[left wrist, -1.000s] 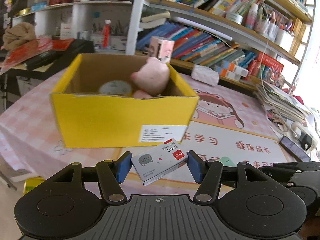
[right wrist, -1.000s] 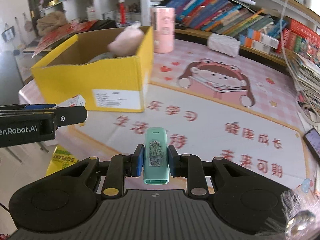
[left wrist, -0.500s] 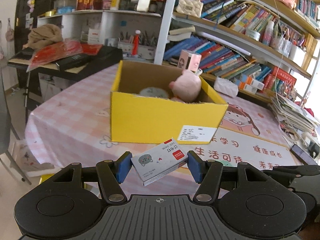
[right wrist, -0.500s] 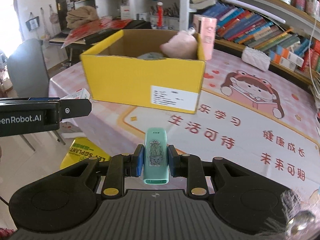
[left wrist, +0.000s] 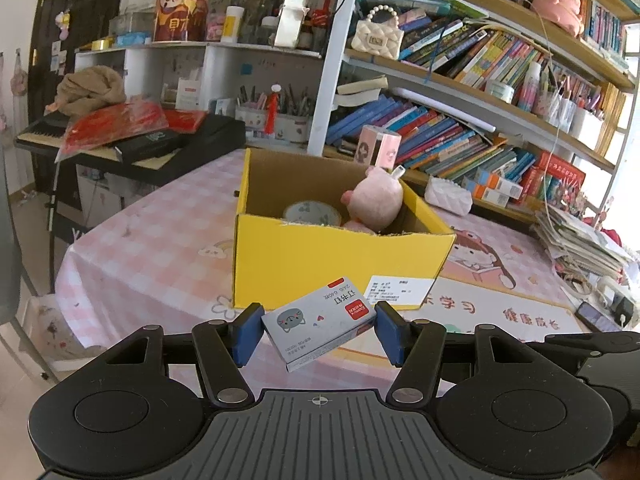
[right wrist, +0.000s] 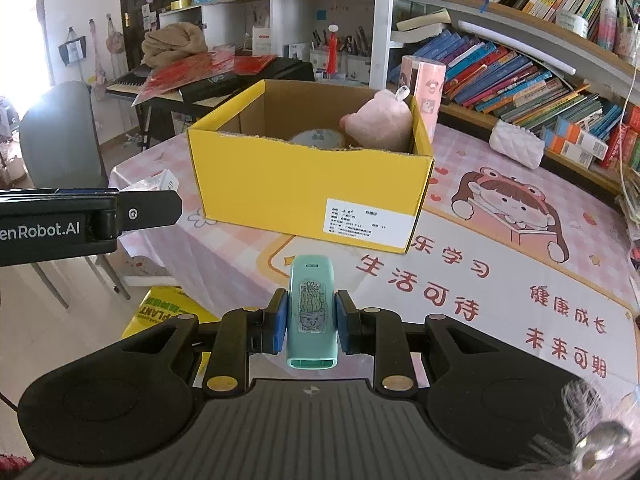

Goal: Organize objects
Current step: 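Carry the small box with the left tool while the right tool carries the eraser toward the box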

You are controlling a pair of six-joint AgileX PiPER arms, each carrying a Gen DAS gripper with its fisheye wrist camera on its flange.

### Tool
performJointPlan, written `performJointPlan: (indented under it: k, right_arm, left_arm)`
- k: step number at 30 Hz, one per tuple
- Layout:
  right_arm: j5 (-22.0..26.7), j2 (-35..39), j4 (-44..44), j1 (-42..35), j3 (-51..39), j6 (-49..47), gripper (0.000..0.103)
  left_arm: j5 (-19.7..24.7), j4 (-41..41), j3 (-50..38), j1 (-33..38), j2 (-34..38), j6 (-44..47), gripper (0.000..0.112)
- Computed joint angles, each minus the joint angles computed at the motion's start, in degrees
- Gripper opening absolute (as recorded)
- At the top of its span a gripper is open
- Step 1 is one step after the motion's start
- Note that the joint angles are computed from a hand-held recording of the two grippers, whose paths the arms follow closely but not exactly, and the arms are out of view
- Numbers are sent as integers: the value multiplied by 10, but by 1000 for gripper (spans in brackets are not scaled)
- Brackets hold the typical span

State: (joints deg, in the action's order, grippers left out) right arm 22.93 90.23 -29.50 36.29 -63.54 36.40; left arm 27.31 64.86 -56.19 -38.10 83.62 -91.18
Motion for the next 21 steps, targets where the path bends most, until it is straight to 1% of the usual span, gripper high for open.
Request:
performJointPlan:
  k: [6, 11, 15, 21]
  right_arm:
    - [13, 4, -31, 7, -6, 38, 23]
    - [24, 6, -47, 13, -10, 62, 23]
    - [33, 8, -49, 13, -17, 68, 23]
    - [43, 19, -24, 4, -41, 46, 23]
  left_arm:
    - [-23, 3, 4, 10, -2, 8, 59]
    - [-31, 7, 9, 13, -7, 10, 59]
    - [-36, 12, 10, 17, -9, 7, 59]
    - [-42, 19, -3, 31, -1, 4, 59]
